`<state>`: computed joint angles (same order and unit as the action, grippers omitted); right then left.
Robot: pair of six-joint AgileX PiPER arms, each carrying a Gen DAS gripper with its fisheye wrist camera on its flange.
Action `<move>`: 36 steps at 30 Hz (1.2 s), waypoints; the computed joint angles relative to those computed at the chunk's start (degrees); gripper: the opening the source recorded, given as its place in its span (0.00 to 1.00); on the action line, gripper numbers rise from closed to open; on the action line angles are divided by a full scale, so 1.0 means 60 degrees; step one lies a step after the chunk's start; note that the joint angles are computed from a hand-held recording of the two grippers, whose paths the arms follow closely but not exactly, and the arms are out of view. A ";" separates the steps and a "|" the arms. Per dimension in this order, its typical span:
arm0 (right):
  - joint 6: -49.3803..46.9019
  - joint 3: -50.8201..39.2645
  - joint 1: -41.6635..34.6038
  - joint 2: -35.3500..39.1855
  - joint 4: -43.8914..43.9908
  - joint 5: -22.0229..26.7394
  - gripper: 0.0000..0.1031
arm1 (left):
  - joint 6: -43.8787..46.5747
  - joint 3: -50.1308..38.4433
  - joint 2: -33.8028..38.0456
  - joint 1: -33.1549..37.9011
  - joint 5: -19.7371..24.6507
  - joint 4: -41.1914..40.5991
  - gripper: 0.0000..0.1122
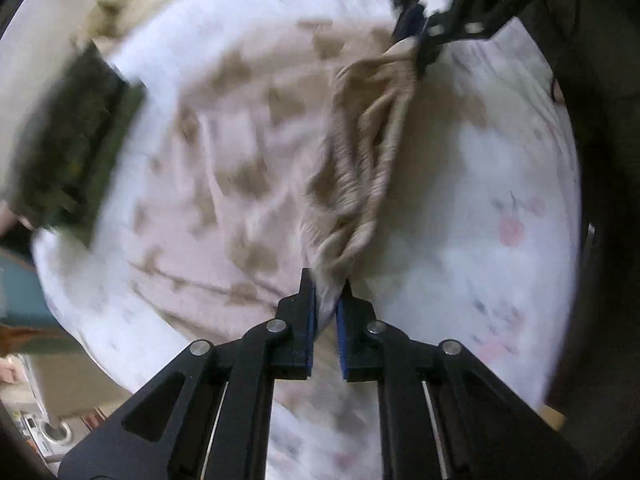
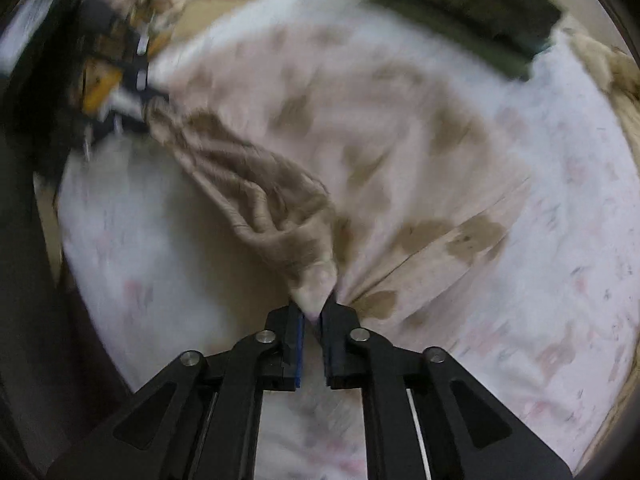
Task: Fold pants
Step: 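Lower the waistband onto the pants and open both grippers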
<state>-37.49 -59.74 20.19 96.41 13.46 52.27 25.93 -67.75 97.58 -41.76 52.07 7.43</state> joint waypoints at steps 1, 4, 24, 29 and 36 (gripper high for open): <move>-0.0150 0.0153 -0.0058 -0.0103 0.0045 0.0170 0.15 | -0.0039 -0.0211 0.0090 -0.0014 0.0553 -0.0007 0.11; -0.0599 0.0030 -0.0620 -0.0475 0.0572 0.0748 0.17 | 0.0737 -0.0725 -0.0191 0.0715 0.1273 -0.1272 0.17; 0.0099 -0.0865 -0.0770 0.1058 0.1927 0.2024 0.22 | -0.4675 -0.2106 0.1803 0.1100 0.2705 -0.3187 0.35; -0.0109 -0.0945 -0.1771 0.0094 0.2421 0.1989 0.38 | -0.5445 -0.1981 0.1038 0.1463 0.2517 -0.2650 0.37; 0.2181 -0.2300 -0.4413 0.1031 0.4070 0.0523 0.48 | -0.7790 -0.2341 0.0918 0.3463 0.0624 -0.2239 0.41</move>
